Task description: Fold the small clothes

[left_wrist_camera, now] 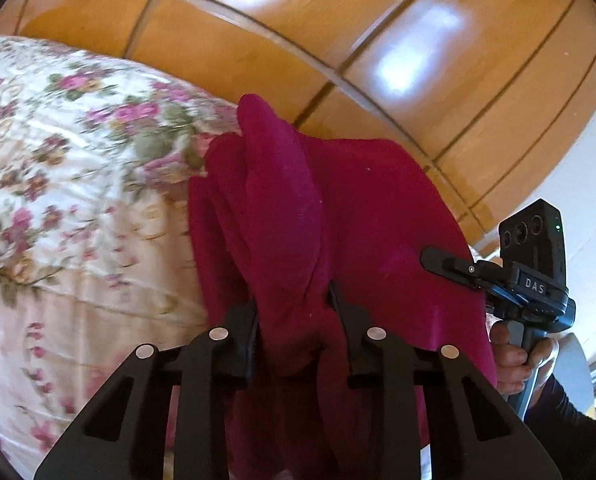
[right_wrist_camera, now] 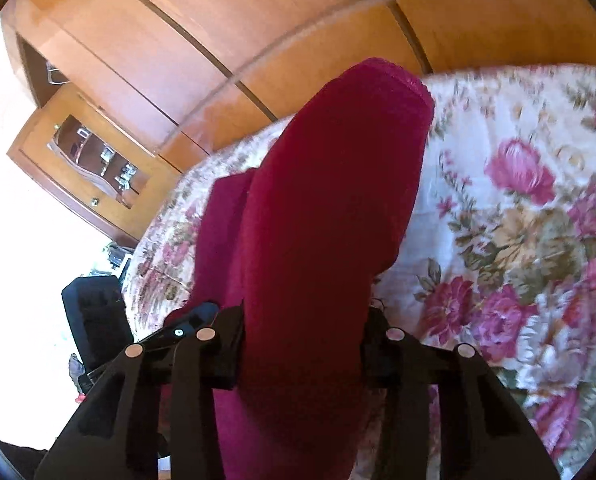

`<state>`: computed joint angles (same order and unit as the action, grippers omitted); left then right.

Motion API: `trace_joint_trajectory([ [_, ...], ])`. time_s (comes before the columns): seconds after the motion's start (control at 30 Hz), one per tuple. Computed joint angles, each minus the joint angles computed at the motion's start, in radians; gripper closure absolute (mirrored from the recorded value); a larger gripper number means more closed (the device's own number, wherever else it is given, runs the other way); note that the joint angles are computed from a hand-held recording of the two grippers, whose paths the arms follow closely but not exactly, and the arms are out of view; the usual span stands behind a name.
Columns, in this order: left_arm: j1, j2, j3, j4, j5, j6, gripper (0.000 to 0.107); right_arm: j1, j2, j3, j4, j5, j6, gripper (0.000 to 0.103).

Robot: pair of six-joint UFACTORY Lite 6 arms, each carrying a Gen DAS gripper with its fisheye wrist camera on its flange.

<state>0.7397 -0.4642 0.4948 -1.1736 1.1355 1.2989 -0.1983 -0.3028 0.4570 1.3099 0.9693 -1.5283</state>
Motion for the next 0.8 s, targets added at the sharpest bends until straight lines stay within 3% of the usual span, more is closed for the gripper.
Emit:
trace_joint_trajectory([
  [0.1, -0.173, -0.033, 0.023, -0.030, -0.066, -0.082, 0.079, -0.192, -0.069, 0.001, -0.081, 0.116, -0.004, 0.063],
  [0.23, -0.583, 0.018, 0.134, -0.092, -0.313, -0.223, 0.079, -0.520, -0.022, 0.080, -0.170, 0.275, -0.073, 0.063],
  [0.4, -1.019, 0.297, 0.445, -0.085, -0.571, -0.343, 0.079, -0.828, 0.206, 0.300, -0.198, 0.364, -0.141, 0.063],
  [0.5, -1.212, 0.548, 0.731, 0.038, -0.658, -0.513, 0.079, -0.936, 0.345, 0.426, -0.192, 0.334, -0.160, 0.063],
  [0.63, -1.388, 0.850, 1.094, 0.433, -0.699, -0.900, 0.079, -1.003, 0.497, 0.533, -0.150, 0.207, -0.194, 0.063],
  [0.8, -1.519, 1.206, 1.517, 0.934, -0.556, -1.348, 0.080, -0.980, 0.711, 0.626, -0.147, 0.004, -0.198, 0.061],
])
